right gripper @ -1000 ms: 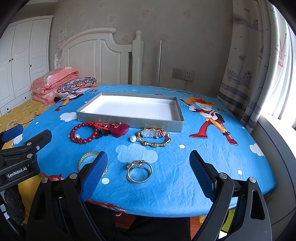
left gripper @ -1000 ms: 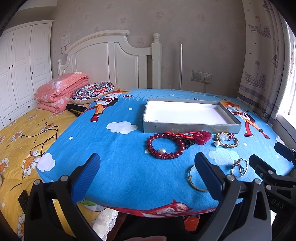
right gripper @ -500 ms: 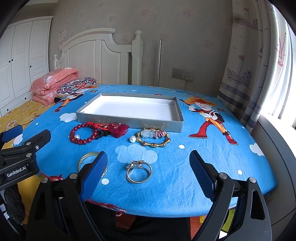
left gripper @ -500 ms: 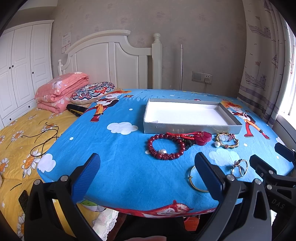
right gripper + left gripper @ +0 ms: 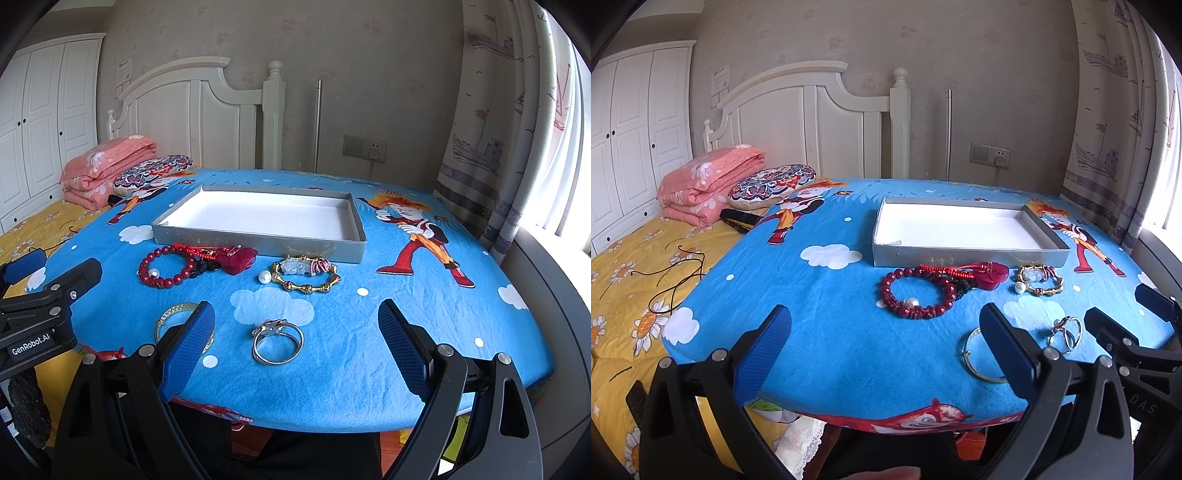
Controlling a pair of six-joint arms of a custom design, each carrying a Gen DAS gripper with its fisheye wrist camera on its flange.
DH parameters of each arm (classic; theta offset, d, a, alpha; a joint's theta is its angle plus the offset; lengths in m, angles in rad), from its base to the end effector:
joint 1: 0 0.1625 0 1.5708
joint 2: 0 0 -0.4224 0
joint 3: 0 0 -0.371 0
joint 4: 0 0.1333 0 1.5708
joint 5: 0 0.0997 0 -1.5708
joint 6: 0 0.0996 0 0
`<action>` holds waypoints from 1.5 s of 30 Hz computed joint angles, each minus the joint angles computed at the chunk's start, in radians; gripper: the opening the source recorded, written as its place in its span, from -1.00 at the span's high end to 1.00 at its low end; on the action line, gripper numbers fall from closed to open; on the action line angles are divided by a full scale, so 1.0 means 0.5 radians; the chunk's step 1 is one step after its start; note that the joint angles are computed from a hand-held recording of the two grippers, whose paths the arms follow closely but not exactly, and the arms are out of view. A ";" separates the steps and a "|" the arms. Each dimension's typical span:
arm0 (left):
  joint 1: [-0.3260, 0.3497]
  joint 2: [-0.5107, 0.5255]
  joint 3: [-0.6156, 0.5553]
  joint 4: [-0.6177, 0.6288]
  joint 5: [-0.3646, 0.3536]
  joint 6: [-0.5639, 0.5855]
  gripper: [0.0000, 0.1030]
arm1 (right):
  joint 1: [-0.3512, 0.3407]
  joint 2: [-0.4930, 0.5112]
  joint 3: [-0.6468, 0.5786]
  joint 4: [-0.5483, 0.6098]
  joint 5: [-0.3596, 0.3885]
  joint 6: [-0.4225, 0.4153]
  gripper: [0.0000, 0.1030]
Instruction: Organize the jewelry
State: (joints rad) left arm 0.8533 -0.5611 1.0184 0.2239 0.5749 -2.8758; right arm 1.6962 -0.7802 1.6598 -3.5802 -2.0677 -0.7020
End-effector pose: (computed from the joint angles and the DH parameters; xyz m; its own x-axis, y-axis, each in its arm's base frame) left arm -0.2770 -0.6473 0.1119 -0.7001 -0.0044 -0.7140 0.6197 0.4929 -0.6107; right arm 0.1675 -0.6426 0.2266 -0.6726 -0.0308 0.7393 -0.6388 0.5286 -0.5591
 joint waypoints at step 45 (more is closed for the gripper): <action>0.141 0.359 -0.469 0.416 0.374 0.130 -0.76 | -0.191 0.103 -0.088 0.156 0.260 -0.110 -0.06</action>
State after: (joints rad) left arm 0.9237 -0.3817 0.7838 0.4317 0.7618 -2.8109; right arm 1.6005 -0.7288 1.6160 -3.5022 -1.9378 -0.7569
